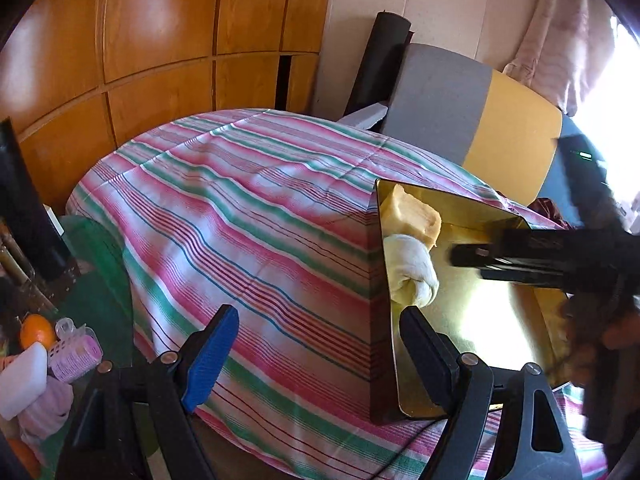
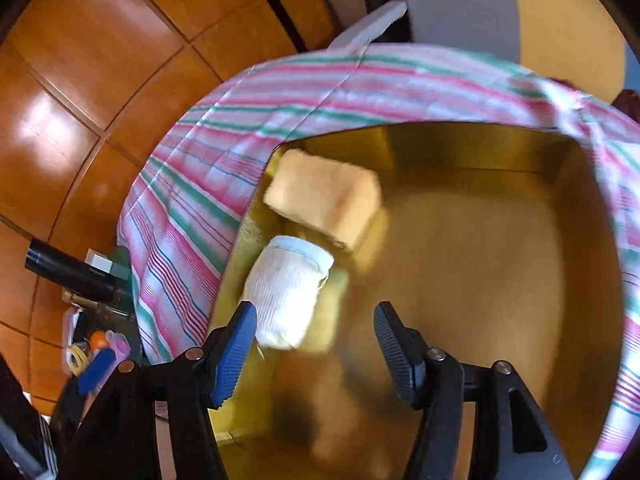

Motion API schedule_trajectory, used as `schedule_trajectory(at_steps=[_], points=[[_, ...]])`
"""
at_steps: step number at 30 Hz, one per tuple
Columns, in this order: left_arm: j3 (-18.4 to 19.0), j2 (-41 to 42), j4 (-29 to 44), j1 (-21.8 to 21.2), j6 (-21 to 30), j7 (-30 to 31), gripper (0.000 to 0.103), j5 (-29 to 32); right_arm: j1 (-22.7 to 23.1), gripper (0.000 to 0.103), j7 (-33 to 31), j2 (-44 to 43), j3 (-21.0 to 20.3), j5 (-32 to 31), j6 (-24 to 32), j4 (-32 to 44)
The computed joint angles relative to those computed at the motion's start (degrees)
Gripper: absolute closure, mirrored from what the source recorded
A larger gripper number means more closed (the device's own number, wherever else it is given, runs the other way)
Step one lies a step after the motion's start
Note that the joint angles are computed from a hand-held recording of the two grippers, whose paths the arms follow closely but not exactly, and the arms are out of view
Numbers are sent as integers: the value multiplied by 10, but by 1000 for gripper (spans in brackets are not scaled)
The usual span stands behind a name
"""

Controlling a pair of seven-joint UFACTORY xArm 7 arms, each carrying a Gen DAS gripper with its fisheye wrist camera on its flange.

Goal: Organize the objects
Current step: 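Drop the sponge into the gold tray with the left tool while the right tool drops the roll beside it, then move both tools back toward the remaining items on the cloth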

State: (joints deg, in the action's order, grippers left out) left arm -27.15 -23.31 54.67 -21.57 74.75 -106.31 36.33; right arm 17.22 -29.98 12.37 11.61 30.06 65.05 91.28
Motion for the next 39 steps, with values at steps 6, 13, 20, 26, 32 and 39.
schedule_trajectory(at_steps=[6,13,20,26,32,39], points=[[-10,30,36,-5,20,11,20,18,-27,41,-74,-97,-27,7,-61,-100],[-6,88,96,-33,38,30,18,57,-50,38,-135,-189,-72,19,-115,-209],[21,159,164,-81,48,70,17,93,-82,34,-153,-233,-117,28,-132,-263],[50,206,213,-117,28,117,16,122,-116,32,-159,-257,-146,5,-142,-283],[80,262,275,-147,10,163,16,141,-159,31,-144,-264,-172,-33,-156,-282],[115,324,343,-179,-60,236,16,149,-219,31,-89,-253,-191,-101,-210,-274]])
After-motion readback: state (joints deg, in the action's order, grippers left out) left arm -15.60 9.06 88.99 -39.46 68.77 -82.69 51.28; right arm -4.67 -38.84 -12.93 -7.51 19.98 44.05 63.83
